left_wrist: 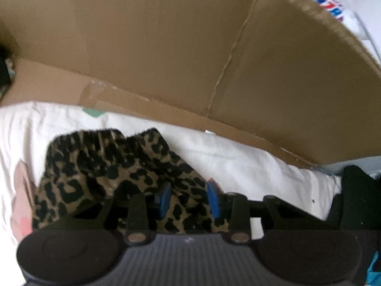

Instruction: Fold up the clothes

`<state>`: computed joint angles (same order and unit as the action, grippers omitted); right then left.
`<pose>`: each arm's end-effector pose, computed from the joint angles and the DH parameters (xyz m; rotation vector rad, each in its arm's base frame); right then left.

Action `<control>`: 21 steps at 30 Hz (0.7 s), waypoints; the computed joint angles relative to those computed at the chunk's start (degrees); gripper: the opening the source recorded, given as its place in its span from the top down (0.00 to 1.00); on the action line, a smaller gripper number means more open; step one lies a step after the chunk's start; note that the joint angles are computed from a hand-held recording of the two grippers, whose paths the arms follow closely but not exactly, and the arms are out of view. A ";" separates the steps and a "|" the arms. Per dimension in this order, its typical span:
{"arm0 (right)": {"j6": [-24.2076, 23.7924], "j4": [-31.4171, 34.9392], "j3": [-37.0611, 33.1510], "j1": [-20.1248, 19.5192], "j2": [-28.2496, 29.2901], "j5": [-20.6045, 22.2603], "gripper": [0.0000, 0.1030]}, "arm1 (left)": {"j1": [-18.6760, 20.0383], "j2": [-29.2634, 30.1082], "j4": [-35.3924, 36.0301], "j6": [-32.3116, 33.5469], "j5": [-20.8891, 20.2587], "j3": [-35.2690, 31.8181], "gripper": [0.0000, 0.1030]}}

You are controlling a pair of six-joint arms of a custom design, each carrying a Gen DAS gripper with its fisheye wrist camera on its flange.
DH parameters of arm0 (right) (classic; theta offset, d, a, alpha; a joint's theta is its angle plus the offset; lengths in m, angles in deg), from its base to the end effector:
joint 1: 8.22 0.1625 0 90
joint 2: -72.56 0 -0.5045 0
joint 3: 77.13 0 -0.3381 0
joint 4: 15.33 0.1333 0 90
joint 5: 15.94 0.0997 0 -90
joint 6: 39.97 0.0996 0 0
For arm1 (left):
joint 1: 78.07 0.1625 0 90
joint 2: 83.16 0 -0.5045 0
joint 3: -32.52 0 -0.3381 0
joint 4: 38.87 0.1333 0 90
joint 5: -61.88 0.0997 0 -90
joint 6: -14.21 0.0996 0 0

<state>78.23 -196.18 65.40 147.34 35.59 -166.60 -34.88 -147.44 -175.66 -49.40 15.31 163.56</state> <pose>0.3801 -0.1217 0.0677 -0.9540 -2.3611 1.4956 -0.1691 -0.4355 0.2043 -0.1827 2.3801 -0.5396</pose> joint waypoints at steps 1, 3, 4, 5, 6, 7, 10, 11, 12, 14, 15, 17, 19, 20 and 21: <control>0.21 -1.91 0.56 0.00 0.38 0.02 1.00 | 0.34 0.21 -0.58 -0.24 0.14 0.42 0.65; 0.39 -5.70 1.63 -0.11 1.17 0.08 1.00 | 1.27 0.47 -0.80 -1.27 -0.25 1.01 0.64; -0.02 -6.59 1.85 -0.21 1.32 0.23 1.00 | 1.76 0.36 -0.86 -2.07 -0.69 1.38 0.64; -0.44 -7.50 2.07 -0.33 1.49 0.38 0.99 | 2.25 0.24 -0.93 -2.85 -1.13 1.73 0.64; -0.86 -8.14 2.23 -0.44 1.60 0.53 0.99 | 2.74 0.12 -1.04 -3.60 -1.55 2.10 0.64; -1.22 -7.96 2.15 -0.53 1.54 0.66 0.99 | 2.91 -0.16 -1.56 -4.13 -1.74 2.71 0.64; -1.86 -8.52 2.31 -0.71 1.56 0.85 0.98 | 3.05 -0.56 -4.26 -4.02 -1.93 4.47 0.63; -2.01 -8.75 2.39 -0.74 1.59 0.88 0.98 | 3.00 -0.55 -4.92 -3.79 -1.89 4.89 0.63; -2.12 -8.83 2.42 -0.72 1.63 0.87 0.98 | 2.87 -0.46 -5.13 -3.70 -1.84 5.07 0.63; -2.32 -9.00 2.46 -0.68 1.70 0.84 0.98 | 2.81 -0.28 -5.18 -3.87 -1.94 5.25 0.63; -2.33 -9.06 2.48 -0.69 1.71 0.84 0.98 | 2.86 -0.19 -4.96 -4.12 -2.09 5.22 0.63; -2.31 -9.14 2.51 -0.68 1.71 0.83 0.97 | 3.30 0.11 -3.80 -4.49 -2.29 4.51 0.63; -2.17 -9.24 2.51 -0.75 1.75 0.83 0.97 | 3.62 -0.34 -2.25 -7.76 -2.71 3.80 0.73; -2.05 -9.18 2.47 -0.79 1.76 0.83 0.97 | 3.49 -0.85 -1.53 -10.00 -2.73 3.88 0.79; -1.84 -8.67 2.34 -0.76 1.67 0.81 0.97 | 3.36 -1.37 -0.79 -12.24 -2.74 3.95 0.91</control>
